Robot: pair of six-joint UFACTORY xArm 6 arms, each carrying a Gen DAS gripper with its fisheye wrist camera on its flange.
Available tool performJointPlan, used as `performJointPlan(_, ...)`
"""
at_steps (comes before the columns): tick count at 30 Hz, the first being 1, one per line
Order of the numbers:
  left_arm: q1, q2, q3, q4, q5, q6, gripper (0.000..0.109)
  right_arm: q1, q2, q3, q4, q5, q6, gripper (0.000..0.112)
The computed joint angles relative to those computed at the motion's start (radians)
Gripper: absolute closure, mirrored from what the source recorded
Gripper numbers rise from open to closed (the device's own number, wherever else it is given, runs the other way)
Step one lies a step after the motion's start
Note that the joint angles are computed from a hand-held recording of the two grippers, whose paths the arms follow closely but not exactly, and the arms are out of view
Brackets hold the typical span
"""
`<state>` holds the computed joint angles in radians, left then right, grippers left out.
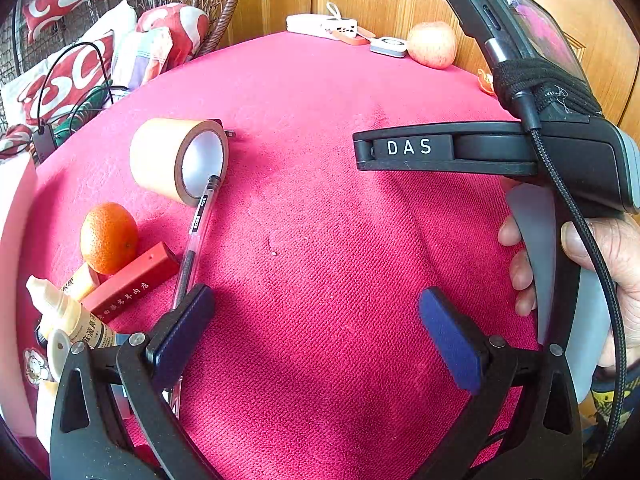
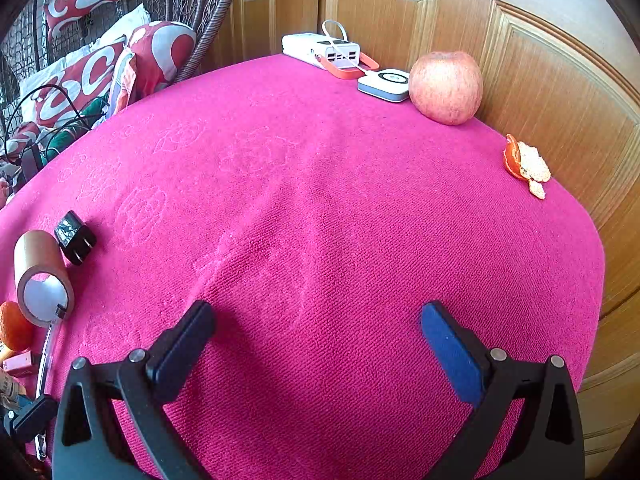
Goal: Organize rigid objects
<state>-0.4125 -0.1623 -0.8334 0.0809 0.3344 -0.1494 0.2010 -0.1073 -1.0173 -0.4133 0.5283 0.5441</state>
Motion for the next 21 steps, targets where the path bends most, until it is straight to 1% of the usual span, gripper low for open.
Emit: performJointPlan(21,0.001,0.004,-0.002,-0.008,-0.002,0.008,0.006,0.0,-0.001,0.001,0.001,0.0,0.0,0.009)
